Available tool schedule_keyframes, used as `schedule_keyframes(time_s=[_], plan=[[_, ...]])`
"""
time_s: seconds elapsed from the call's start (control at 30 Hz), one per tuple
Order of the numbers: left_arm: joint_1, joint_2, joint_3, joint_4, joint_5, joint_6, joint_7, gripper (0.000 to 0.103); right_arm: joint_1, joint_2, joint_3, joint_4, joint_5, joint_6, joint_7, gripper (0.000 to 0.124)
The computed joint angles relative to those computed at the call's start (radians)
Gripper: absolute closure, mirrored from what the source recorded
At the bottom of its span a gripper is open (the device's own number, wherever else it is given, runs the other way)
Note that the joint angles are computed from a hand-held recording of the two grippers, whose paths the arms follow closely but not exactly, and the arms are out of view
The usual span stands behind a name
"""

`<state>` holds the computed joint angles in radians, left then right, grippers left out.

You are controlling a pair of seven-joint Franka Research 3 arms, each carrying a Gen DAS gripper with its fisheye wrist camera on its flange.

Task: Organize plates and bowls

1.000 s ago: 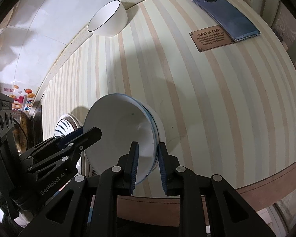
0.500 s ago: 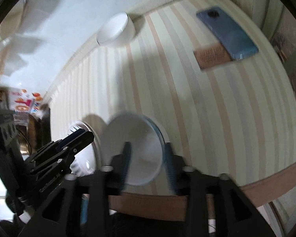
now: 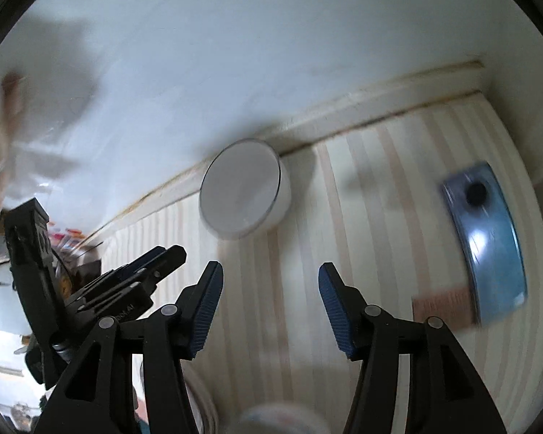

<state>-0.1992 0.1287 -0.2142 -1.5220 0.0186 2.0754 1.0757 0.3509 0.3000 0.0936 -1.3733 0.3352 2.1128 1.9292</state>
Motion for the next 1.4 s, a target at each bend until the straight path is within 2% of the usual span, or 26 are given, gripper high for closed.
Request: schedule_keyframes(time_s=[0.1,0.23,0.3,0.37,0.47,0.5,0.57,0.67,0.8,1.07,1.13,1.4], plan=[[0.006,0.087,0.006,0.086,0.003,-0.018,0.006,0.07,0.0,0.128,-0.001,0.153,-0.009,-0.045,0.004,0.066],[0.009,0.169,0.002,0.155,0.0,-0.039,0.028,0.07,0.0,0.24,-0.001,0.272,-0.002,-0.057,0.01,0.067],[0.014,0.192,-0.002,0.165,-0.017,-0.039,0.034,0.07,0.002,0.3,-0.001,0.342,-0.005,-0.073,0.02,0.073],[0.025,0.196,-0.006,0.151,-0.047,-0.021,0.04,0.07,0.001,0.349,0.001,0.401,-0.005,-0.094,0.027,0.086],[0.034,0.181,-0.01,0.115,-0.069,0.008,0.054,0.071,0.007,0.41,-0.001,0.484,-0.016,-0.13,0.039,0.094],[0.037,0.173,-0.011,0.098,-0.077,0.024,0.062,0.077,0.008,0.43,-0.001,0.513,-0.02,-0.144,0.043,0.096],[0.044,0.164,-0.014,0.077,-0.098,0.042,0.081,0.08,0.012,0.474,0.0,0.58,-0.027,-0.174,0.052,0.102],[0.043,0.155,-0.012,0.059,-0.1,0.058,0.084,0.081,0.018,0.513,0.0,0.641,-0.036,-0.204,0.06,0.103],[0.047,0.18,-0.012,0.099,-0.119,0.033,0.085,0.08,0.017,0.577,0.006,0.741,-0.035,-0.25,0.081,0.103],[0.058,0.161,-0.009,0.075,-0.132,0.058,0.083,0.082,-0.002,0.572,0.013,0.708,-0.01,-0.222,0.082,0.104],[0.053,0.157,-0.007,0.073,-0.117,0.055,0.079,0.082,-0.006,0.533,0.006,0.649,-0.013,-0.203,0.066,0.104],[0.05,0.12,-0.006,0.049,-0.111,0.057,0.075,0.082,0.001,0.474,0.003,0.567,-0.018,-0.178,0.054,0.104]])
